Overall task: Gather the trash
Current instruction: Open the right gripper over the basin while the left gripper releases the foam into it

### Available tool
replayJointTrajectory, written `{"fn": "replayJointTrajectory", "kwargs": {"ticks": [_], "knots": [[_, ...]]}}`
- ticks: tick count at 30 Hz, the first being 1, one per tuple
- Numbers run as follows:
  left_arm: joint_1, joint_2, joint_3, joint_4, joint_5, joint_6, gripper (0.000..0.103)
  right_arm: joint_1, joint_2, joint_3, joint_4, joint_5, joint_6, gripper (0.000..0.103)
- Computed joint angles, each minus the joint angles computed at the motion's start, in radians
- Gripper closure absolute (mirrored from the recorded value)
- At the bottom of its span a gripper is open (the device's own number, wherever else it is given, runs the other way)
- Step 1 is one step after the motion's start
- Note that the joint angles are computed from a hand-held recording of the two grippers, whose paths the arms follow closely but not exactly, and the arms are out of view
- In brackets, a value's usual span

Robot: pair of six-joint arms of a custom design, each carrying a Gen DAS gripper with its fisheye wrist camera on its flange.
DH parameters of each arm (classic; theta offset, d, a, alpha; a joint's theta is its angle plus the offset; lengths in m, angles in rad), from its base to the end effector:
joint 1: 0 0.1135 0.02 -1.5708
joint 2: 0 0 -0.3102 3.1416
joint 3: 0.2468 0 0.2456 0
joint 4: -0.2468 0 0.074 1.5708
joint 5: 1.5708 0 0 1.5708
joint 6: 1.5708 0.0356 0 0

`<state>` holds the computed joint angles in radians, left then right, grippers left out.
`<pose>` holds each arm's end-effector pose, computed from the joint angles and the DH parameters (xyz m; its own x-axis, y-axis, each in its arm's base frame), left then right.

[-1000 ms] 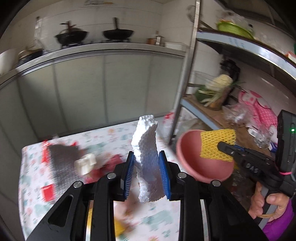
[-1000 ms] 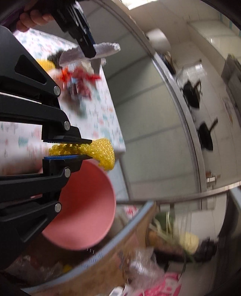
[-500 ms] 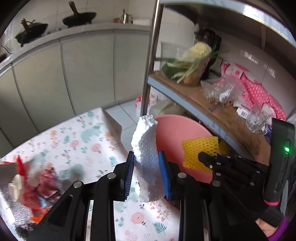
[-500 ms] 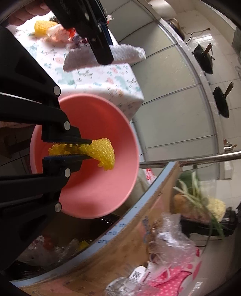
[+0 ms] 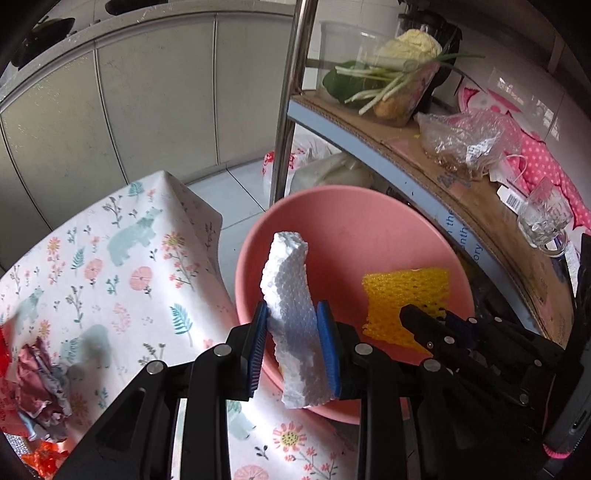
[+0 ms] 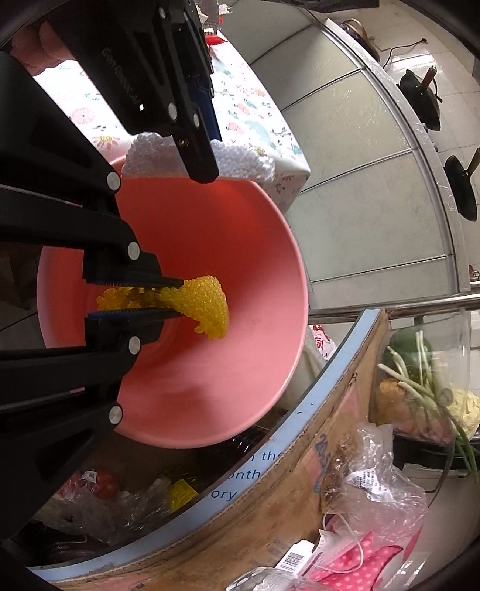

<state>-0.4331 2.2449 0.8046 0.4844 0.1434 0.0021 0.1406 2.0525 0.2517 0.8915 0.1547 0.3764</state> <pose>0.3311 -0.1587 0.0383 -0.7404 0.3446 -0.5771 0.4918 0.8630 -0.1155 0.2334 0.0275 0.0567 -0.7430 0.2616 -0.6160 0.2456 0.9628 0.1127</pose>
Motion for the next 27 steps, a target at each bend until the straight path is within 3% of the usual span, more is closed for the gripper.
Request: {"fn": "replayJointTrajectory", "kwargs": {"ticks": [13,18,27], "knots": [[-0.028,0.053,0.022,0.005,-0.046,-0.005,0.073,-0.005,0.023,-0.004,0.024,0.015,-0.003,0.093],[-0.034,0.039,0.011,0.004,-0.041,0.011,0.061,0.001,0.008,-0.007,0.012,0.033,0.008,0.092],[-0.015,-0.008,-0.036,0.030,-0.051,0.012,0.057,0.009,-0.044,-0.032,0.015,0.053,0.015,0.073]]}}
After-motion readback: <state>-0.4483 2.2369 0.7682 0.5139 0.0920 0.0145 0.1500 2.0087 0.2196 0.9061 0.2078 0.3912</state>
